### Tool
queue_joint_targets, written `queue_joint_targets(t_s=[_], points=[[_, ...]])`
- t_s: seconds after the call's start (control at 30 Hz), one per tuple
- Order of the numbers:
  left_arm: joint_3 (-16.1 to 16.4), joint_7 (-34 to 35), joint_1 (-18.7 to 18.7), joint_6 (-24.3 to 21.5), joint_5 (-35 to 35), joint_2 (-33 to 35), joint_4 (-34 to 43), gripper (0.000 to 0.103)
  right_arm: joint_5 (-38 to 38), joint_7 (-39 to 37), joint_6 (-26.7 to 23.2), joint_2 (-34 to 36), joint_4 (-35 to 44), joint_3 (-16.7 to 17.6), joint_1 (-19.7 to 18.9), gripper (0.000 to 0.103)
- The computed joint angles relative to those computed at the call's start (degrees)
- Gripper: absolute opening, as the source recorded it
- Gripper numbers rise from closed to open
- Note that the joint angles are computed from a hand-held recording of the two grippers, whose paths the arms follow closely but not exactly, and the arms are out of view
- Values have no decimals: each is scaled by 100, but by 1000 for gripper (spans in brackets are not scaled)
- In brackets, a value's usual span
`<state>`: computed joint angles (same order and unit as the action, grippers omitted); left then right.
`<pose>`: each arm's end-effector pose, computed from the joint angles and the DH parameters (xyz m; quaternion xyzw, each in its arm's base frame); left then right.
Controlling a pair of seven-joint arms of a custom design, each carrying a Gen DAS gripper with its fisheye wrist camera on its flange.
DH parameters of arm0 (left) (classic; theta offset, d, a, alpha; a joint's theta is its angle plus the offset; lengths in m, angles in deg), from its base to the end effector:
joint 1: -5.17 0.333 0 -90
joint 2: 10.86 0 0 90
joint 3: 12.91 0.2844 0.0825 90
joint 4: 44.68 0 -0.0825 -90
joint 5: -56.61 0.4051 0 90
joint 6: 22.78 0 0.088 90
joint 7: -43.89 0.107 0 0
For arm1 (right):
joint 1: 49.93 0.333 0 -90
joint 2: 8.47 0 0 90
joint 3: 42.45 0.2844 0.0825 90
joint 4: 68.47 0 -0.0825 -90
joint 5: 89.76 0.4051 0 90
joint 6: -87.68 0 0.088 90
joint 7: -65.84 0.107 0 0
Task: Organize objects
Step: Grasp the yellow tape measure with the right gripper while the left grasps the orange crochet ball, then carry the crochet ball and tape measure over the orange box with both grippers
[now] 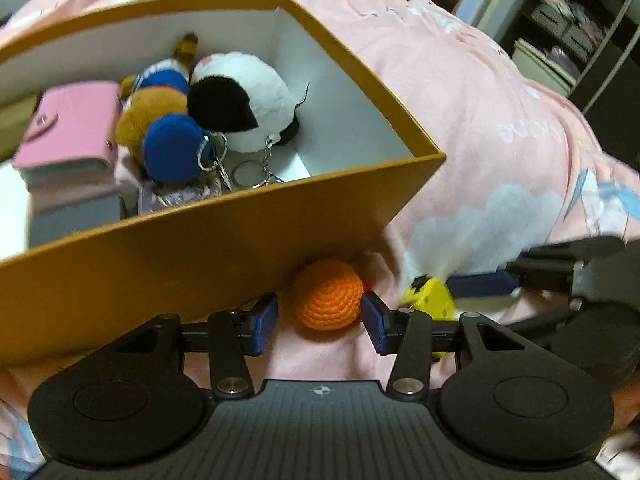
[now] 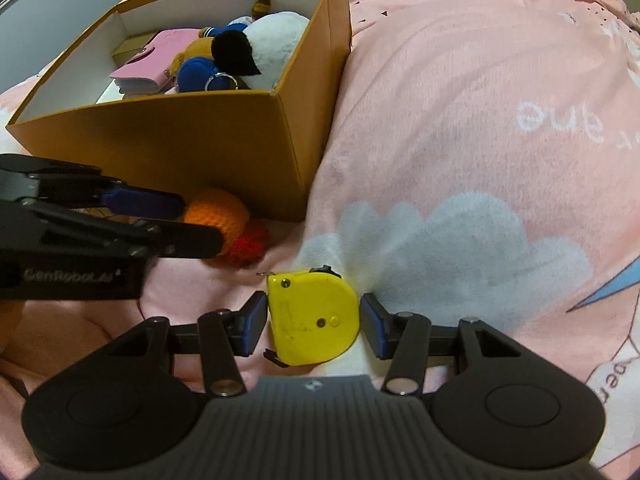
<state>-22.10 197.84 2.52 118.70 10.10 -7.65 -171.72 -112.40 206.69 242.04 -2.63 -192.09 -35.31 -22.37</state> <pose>0.5558 -0.1148 0.3256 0.3945 -0.8709 0.2929 0.0064 0.4860 0.3512 0.3524 -0.6978 0.6742 -0.1233 0.2081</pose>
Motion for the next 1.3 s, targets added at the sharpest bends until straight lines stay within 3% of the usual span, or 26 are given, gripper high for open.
queue_joint_targets(t_s=[0.2, 0.5, 0.87, 1.2, 1.3], points=[[-25, -320, 42, -197, -90, 196, 176, 48, 49, -76, 42, 140, 95, -12, 25, 53], [-34, -117, 83, -211, -261, 25, 42, 46, -46, -3, -15, 158, 140, -46, 86, 53], [353, 176, 150, -883, -353, -683, -202, 45, -97, 87, -41, -290, -74, 67, 74, 52], [643, 557, 179, -1524, -1141, -1060, -105, 45, -583, 275, 176, -1079, -302, 275, -124, 52], [684, 548, 193, -1517, -1353, -1104, -31, 45, -932, 425, 277, -1180, -200, 381, -277, 52]])
